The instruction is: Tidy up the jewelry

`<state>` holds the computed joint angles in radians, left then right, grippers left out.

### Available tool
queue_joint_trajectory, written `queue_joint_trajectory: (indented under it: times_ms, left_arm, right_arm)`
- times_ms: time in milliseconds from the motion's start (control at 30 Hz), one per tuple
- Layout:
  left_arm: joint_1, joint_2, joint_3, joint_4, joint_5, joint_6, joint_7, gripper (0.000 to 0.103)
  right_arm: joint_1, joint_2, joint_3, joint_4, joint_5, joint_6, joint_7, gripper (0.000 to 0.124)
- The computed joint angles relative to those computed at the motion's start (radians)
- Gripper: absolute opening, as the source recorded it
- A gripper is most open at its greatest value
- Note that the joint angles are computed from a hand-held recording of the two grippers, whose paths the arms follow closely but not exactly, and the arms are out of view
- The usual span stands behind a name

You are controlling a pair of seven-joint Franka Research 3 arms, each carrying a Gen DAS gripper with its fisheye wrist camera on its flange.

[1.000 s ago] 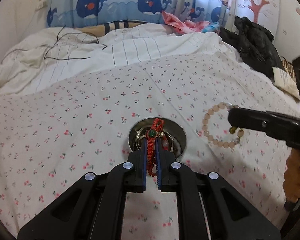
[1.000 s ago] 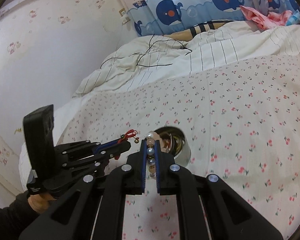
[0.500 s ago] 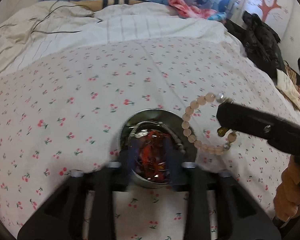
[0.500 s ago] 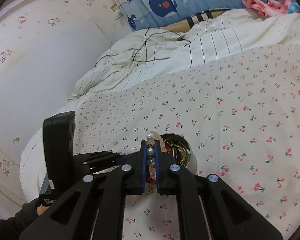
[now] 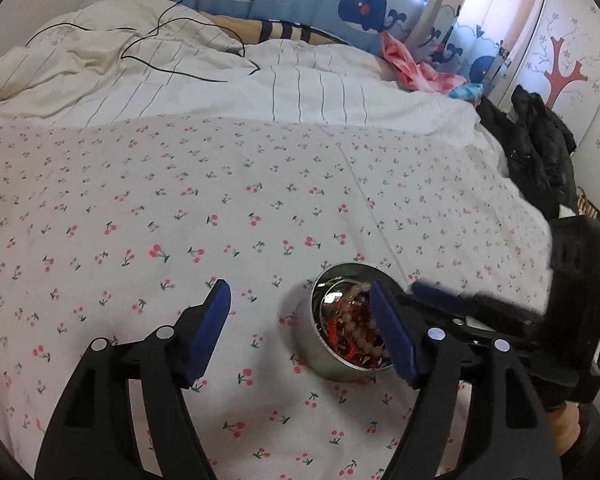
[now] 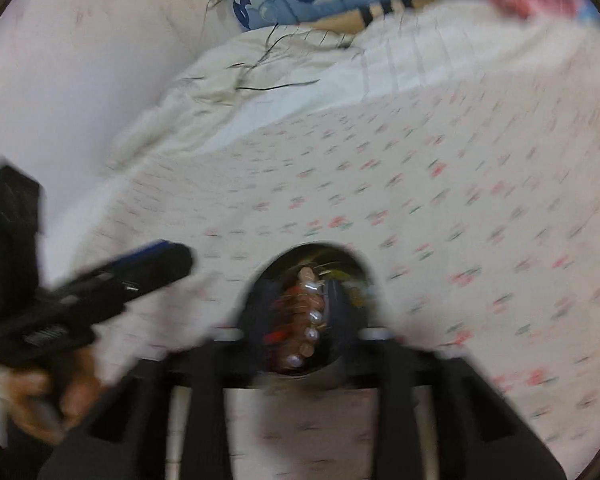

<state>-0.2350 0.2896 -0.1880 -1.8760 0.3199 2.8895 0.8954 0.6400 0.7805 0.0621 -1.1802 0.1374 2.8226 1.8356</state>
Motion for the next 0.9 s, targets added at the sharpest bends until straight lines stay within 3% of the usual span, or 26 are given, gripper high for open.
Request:
queue_joint_trajectory:
  times_ms: [33, 133, 267, 333, 500, 600, 700, 900]
  left_arm:
    - [-0.008, -0.002, 0.007, -0.002, 0.013, -0.008, -0.008, 0.069]
    - [-0.062, -0.017, 0.053, -0.012, 0.110, -0.051, -0.097, 0.075]
    - [-0.143, -0.066, 0.116, -0.060, 0.364, -0.123, -0.339, 0.087]
    - [-0.146, -0.092, 0.105, -0.092, 0.426, -0.157, -0.409, 0.089]
    - [-0.113, -0.143, 0.044, -0.181, 0.463, -0.178, -0.525, 0.091]
    - [-0.105, -0.143, 0.016, -0.183, 0.492, -0.199, -0.549, 0.092]
    - [-0.109, -0.136, 0.004, -0.166, 0.533, -0.232, -0.555, 0.093]
    - [-0.105, -0.140, -0.006, -0.168, 0.558, -0.230, -0.594, 0.094]
  right_arm:
    - [0.009, -0.005, -0.011, -0.007, -0.009, 0.004, 0.001, 0.043]
    - [0.099, -0.059, -0.147, -0.089, -0.107, 0.056, 0.101, 0.047]
    - [0.328, -0.153, -0.435, -0.259, -0.347, 0.063, 0.351, 0.069]
    - [0.420, -0.201, -0.525, -0.355, -0.452, 0.044, 0.448, 0.073]
    - [0.468, -0.281, -0.536, -0.504, -0.553, 0.012, 0.581, 0.076]
    - [0.453, -0.297, -0.512, -0.526, -0.589, 0.022, 0.636, 0.077]
    - [0.481, -0.295, -0.547, -0.526, -0.688, 0.023, 0.736, 0.083]
    - [0.420, -0.290, -0.477, -0.499, -0.749, -0.024, 0.786, 0.083]
